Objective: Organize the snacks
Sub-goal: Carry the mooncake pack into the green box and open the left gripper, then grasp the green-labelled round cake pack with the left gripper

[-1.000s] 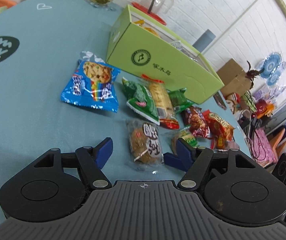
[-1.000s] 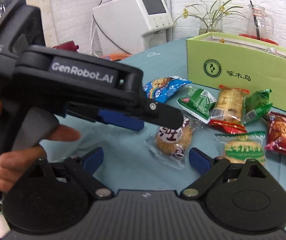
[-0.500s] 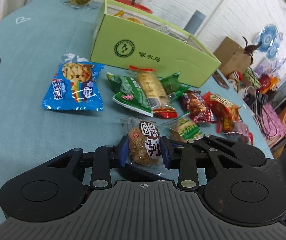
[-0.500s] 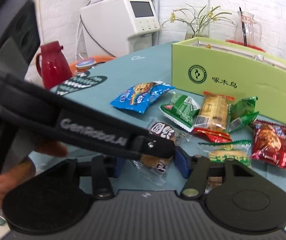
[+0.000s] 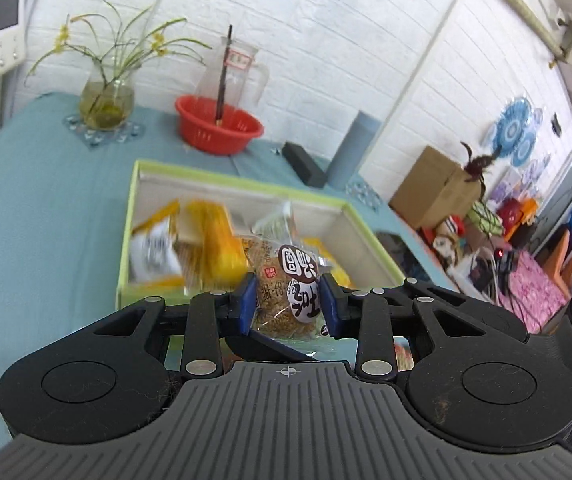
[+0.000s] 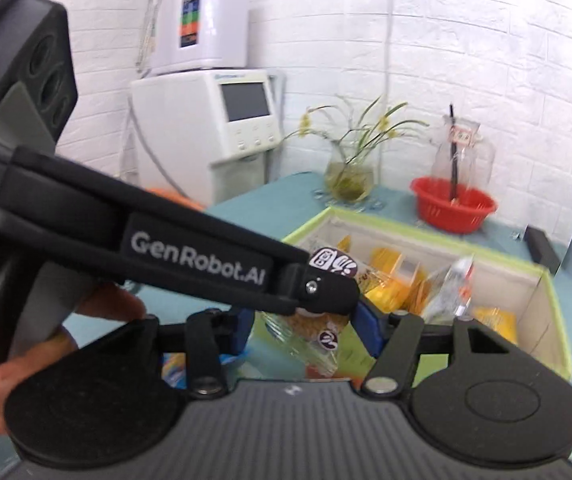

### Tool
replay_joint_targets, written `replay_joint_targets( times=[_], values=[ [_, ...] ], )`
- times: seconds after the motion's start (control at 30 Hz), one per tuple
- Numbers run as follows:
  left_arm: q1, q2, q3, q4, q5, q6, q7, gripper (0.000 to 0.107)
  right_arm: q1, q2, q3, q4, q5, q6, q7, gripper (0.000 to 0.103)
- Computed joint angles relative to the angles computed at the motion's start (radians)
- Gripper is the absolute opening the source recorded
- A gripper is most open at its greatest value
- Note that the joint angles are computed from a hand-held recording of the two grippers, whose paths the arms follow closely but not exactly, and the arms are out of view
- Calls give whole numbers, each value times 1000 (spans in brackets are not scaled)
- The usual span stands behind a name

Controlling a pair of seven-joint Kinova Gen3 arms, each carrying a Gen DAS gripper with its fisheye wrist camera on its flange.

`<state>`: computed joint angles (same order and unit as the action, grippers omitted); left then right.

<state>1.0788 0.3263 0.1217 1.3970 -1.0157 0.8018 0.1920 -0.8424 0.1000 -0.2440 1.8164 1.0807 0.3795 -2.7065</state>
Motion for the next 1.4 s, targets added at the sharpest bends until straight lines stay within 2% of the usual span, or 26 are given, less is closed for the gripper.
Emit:
replay_joint_targets(
  times=[0.07,0.2,0.27,0.3,0.37,0.43,0.5,0.57,0.6,0.73,0.87,0.93,1.0,1.13,1.2,1.27,1.33,1.4],
  values=[
    [-58,16,-2,-23,47,-39,-51,10,85,50,-48,-59,-51,-9,81,65],
    [-111,61,-29,-59,132,-62,-145,11,270,153,-215,-152,-139,7,217,65],
    [-103,87,-49,-59,138,-54,-148,11,360,188,-308,-149,-112,-10,206,64],
    [-73,83,-87,-43,117,-66,-124,13,387,184,-339,-139,-74,-11,176,69],
    [-41,69,-118,-11,63,-88,-60,31,398,187,-358,-132,-8,3,95,78],
    [-5,61,-130,-6,5,-61,-1,35,370,158,-305,-98,34,-48,13,88],
    [35,42,-136,11,-77,-45,53,41,315,92,-212,-46,72,-111,-68,94],
    [67,32,-114,11,-143,9,92,52,246,14,-119,19,123,-158,-149,93],
    [83,27,-104,17,-172,30,110,54,201,-24,-73,50,145,-163,-190,93],
    [137,6,-49,65,-258,79,213,63,15,-172,68,195,203,-141,-353,94],
    [166,20,26,110,-263,110,324,65,-164,-253,138,334,229,-62,-515,94],
    [165,36,61,119,-219,112,361,65,-227,-256,132,389,221,0,-597,94],
    [161,50,78,131,-159,87,393,64,-261,-249,140,425,187,4,-634,94],
    [125,57,76,159,-64,-51,386,47,-218,-227,70,454,220,0,-702,94],
    [129,64,57,152,-48,-82,355,41,-204,-213,41,442,208,14,-667,94],
    [121,75,68,121,0,-72,275,24,-199,-218,23,439,175,-7,-601,94],
    [154,90,56,86,35,-20,206,19,-189,-227,-26,442,148,15,-581,94],
    [193,92,41,85,39,6,188,19,-188,-242,-75,447,115,50,-565,94]
  ],
)
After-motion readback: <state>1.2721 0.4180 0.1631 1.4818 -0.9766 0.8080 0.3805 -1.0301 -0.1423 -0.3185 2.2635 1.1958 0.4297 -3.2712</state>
